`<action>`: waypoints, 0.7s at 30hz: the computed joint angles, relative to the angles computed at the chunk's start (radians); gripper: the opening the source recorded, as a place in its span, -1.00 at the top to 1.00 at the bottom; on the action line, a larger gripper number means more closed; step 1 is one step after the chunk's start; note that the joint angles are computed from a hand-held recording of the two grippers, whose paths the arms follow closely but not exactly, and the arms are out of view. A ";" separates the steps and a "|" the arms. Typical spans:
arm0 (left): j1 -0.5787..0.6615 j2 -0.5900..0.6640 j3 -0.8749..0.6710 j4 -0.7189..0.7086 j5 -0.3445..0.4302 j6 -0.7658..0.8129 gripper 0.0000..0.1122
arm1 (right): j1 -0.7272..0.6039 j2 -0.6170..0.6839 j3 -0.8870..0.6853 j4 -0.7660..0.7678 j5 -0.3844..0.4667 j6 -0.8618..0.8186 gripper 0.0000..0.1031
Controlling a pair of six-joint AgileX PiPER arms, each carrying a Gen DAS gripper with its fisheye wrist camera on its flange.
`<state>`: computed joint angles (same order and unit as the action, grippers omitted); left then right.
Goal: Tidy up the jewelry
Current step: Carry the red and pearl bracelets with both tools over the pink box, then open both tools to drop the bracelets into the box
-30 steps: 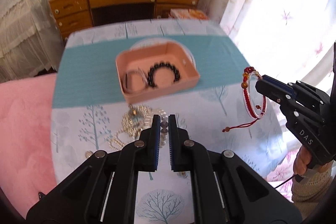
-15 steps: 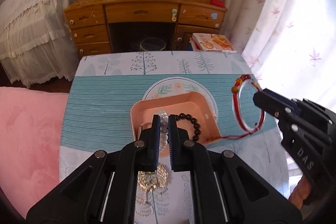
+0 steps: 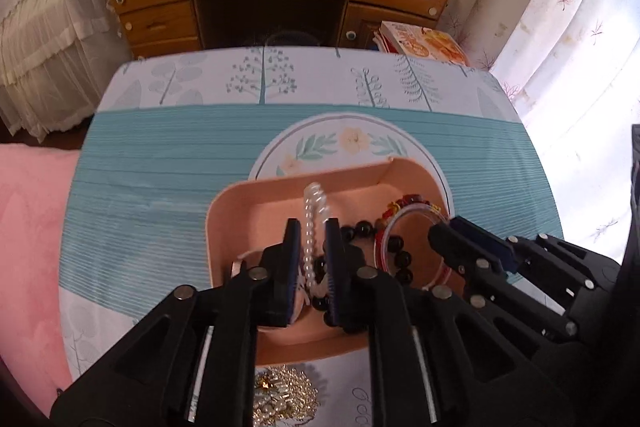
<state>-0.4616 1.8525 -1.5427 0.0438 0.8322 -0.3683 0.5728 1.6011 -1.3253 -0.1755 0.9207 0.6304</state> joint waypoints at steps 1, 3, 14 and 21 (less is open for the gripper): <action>0.005 -0.012 0.026 -0.004 -0.018 -0.009 0.59 | -0.006 0.009 0.000 0.018 -0.008 -0.013 0.81; 0.007 -0.052 0.098 0.030 -0.061 -0.066 0.29 | -0.030 0.019 0.014 0.071 -0.039 -0.050 0.80; -0.046 -0.400 0.541 0.220 -0.227 -0.373 0.06 | 0.031 -0.113 0.197 0.046 -0.118 0.050 0.68; -0.072 -0.626 0.758 0.222 -0.214 -0.439 0.06 | 0.235 -0.325 0.359 -0.085 -0.078 0.292 0.68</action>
<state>-0.5336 1.2265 -0.7843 0.2656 0.6181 -0.8072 0.8077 1.2763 -0.9667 -0.2603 0.8428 0.9226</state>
